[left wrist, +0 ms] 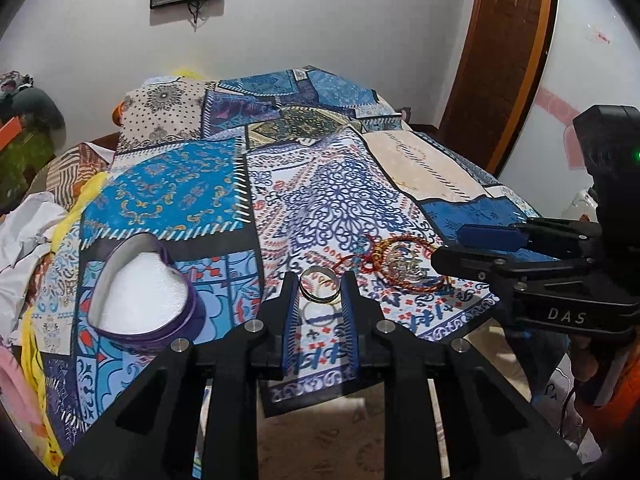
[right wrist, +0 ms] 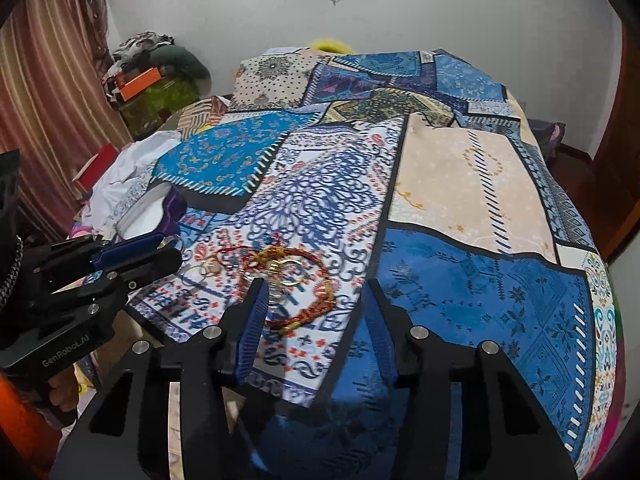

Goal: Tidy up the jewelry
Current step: 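Grasp a silver ring with the left gripper while the right gripper grasps a silver pendant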

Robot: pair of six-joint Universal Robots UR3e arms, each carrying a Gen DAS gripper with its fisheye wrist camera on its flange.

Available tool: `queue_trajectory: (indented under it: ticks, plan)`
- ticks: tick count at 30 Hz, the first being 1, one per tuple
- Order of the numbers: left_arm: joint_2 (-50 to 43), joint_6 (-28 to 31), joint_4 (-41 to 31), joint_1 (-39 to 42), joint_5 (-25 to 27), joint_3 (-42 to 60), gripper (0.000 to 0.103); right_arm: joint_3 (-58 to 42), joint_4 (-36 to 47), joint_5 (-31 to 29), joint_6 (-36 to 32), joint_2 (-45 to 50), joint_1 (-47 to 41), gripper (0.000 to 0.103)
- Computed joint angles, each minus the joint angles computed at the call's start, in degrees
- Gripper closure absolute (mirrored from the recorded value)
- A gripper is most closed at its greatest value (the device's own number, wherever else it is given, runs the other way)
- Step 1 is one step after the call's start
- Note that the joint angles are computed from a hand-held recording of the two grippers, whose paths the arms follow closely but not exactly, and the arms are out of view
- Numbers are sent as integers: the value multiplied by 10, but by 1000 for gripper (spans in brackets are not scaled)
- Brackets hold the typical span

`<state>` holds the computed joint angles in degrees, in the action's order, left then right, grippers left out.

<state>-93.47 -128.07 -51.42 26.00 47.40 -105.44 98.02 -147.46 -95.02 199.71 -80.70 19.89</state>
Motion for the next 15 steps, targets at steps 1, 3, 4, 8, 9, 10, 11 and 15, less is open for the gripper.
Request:
queue_trajectory:
  ticks: [1, 3, 4, 8, 9, 10, 11, 15]
  plan:
    - [0, 2, -2, 3, -1, 0, 83, -8, 3, 0, -1, 6, 3, 63]
    - [1, 8, -10, 12, -5, -1, 83, -29, 13, 0, -3, 21, 11, 69]
    - [1, 9, -11, 14, -6, -2, 83, -37, 17, -1, -3, 26, 13, 71]
    - [-2, 19, -17, 24, -8, -4, 83, -70, 34, 5, -4, 52, 22, 72]
    - [-4, 21, -19, 27, -10, -4, 83, -76, 39, 5, -3, 57, 23, 72]
    - [-4, 22, -19, 29, -11, -5, 83, -84, 44, 6, -3, 63, 24, 72]
    - [-5, 25, -21, 32, -13, -6, 83, -88, 48, 6, -1, 67, 25, 72]
    - [-11, 29, -26, 39, -19, -4, 83, -102, 64, 15, 8, 80, 21, 73]
